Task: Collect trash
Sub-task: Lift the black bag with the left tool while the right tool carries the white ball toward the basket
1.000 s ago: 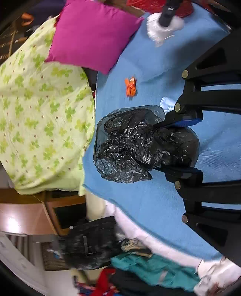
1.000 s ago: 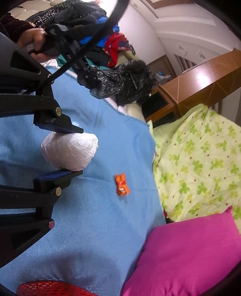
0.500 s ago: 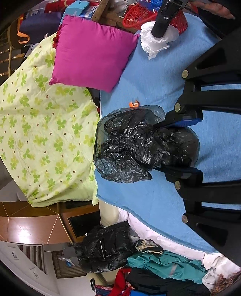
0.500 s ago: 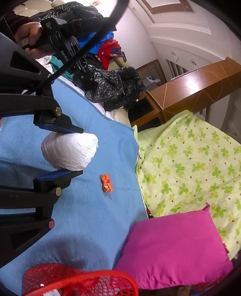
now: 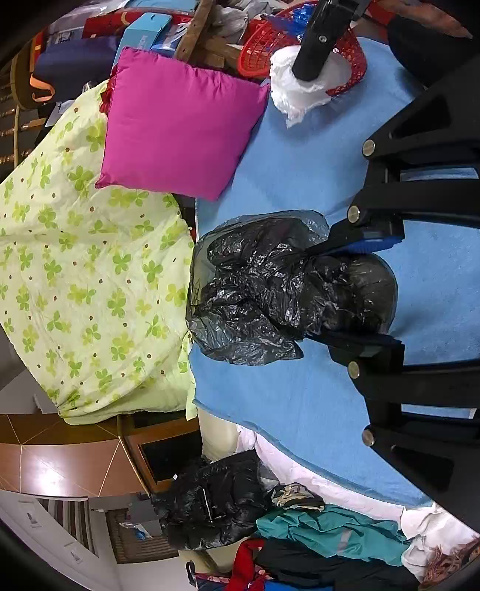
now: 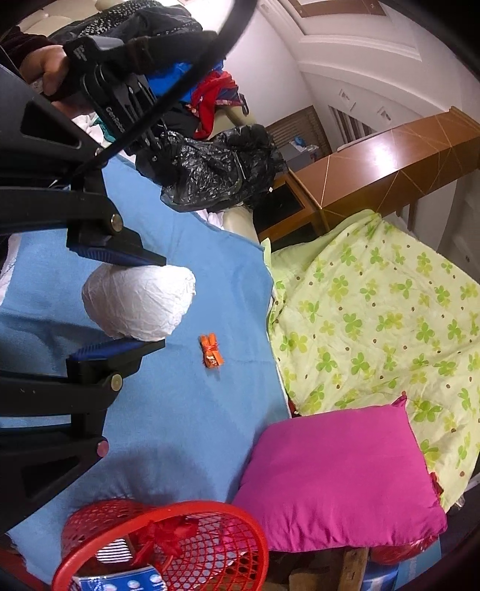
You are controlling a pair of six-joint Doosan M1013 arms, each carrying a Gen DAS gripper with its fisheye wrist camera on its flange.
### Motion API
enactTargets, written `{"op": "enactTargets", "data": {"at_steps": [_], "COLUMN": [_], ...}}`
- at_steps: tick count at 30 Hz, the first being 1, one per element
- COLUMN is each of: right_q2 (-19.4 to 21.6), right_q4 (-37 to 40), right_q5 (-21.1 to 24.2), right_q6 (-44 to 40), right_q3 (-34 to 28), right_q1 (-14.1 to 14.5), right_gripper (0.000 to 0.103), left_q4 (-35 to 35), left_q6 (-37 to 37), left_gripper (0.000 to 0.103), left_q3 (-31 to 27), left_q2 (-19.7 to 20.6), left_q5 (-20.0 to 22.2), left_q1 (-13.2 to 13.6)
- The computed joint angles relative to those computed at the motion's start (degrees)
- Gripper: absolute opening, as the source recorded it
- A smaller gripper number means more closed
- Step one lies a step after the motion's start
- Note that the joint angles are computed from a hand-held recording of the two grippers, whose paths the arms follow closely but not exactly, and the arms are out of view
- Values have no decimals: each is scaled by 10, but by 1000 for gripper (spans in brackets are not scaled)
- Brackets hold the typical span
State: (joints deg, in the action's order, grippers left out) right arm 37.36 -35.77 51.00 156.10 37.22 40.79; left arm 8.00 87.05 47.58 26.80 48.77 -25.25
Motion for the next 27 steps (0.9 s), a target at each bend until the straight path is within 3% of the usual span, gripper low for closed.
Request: {"op": "enactTargets", "data": {"at_steps": [27], "right_q2": [-22], "right_q4": [-44], "right_q5": [-7], "right_q6": [30], "right_q3": [25], "right_q1": [12], "right_gripper": [39], "left_q4": [5], "left_q6": [18], "left_gripper": [37], "left_q3": [44], "left_q2": [-33], "left_q5": [-29], "left_q1": [-12]}}
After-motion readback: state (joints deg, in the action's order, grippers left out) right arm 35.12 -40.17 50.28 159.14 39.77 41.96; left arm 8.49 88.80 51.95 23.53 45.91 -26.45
